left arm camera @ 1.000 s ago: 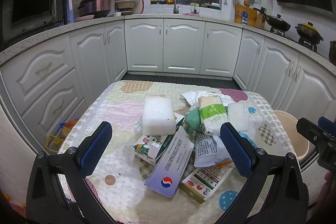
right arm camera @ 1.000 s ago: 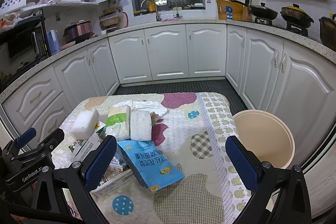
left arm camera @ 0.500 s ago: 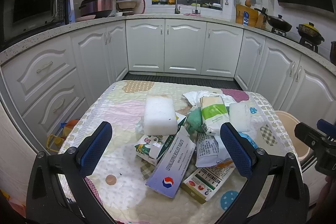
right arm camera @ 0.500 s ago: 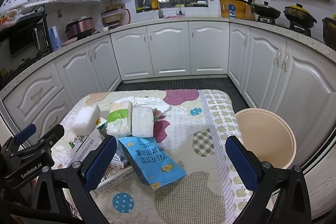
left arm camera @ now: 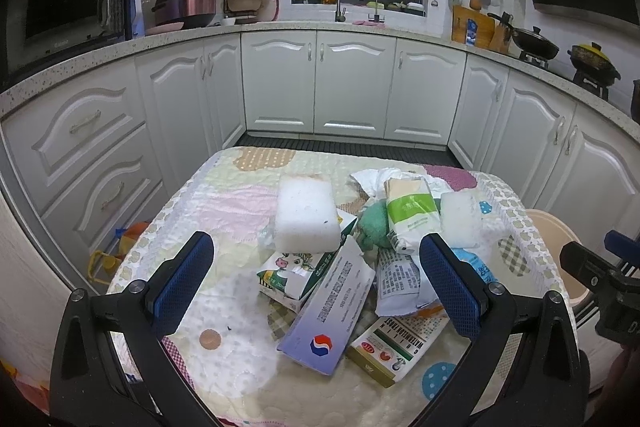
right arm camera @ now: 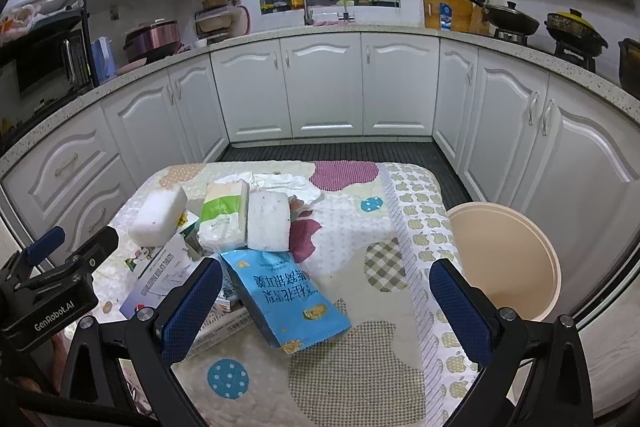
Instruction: Collect trash
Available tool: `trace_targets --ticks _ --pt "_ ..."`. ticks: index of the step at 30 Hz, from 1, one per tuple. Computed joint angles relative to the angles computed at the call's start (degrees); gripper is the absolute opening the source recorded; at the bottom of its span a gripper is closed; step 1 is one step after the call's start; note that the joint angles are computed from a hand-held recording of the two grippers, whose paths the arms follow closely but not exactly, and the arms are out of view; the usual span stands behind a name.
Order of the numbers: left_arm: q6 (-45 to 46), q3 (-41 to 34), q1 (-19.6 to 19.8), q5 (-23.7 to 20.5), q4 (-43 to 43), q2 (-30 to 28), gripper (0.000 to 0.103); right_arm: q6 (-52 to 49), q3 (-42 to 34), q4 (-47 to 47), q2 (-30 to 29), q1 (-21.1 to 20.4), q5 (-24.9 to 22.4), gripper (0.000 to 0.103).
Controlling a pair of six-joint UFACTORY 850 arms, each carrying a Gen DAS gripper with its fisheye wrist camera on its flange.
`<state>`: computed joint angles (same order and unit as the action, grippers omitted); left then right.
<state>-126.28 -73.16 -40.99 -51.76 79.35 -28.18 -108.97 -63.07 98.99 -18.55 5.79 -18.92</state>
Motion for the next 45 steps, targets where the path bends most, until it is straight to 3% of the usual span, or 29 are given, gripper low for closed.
trace_targets --ticks 11,17,24,29,38,45 --pt "0.2 0.0 0.6 2.2 -1.9 -0.1 0.102 6.2 -1.0 -6.3 -1.0 -0.6 -0.2 0.103" --pt "2.7 3.1 2.3 7.6 -4.3 2.0 0.102 9.5 -1.8 -10.0 -1.9 -1.0 0.7 0.103" --pt "6.1 6.3 3.5 6.7 -6.5 3.6 0.102 23.4 -5.1 -22.6 -4.4 -1.5 -0.7 0.103" --pt "7.6 6.7 5.1 8.4 -7.7 4.1 0.102 36.2 -8.7 -36.2 -7.3 -1.1 -4.4 0.103" --pt "11.5 2.6 6.5 10.9 -6.0 1.8 0.102 34.1 -12.8 -34.1 -10.7 -0.5 -6.6 0.102" --pt "15.4 -0.3 9.7 15.0 -8.0 0.1 0.102 38.0 -19.3 -38.3 -15.4 1.2 -11.5 0.073"
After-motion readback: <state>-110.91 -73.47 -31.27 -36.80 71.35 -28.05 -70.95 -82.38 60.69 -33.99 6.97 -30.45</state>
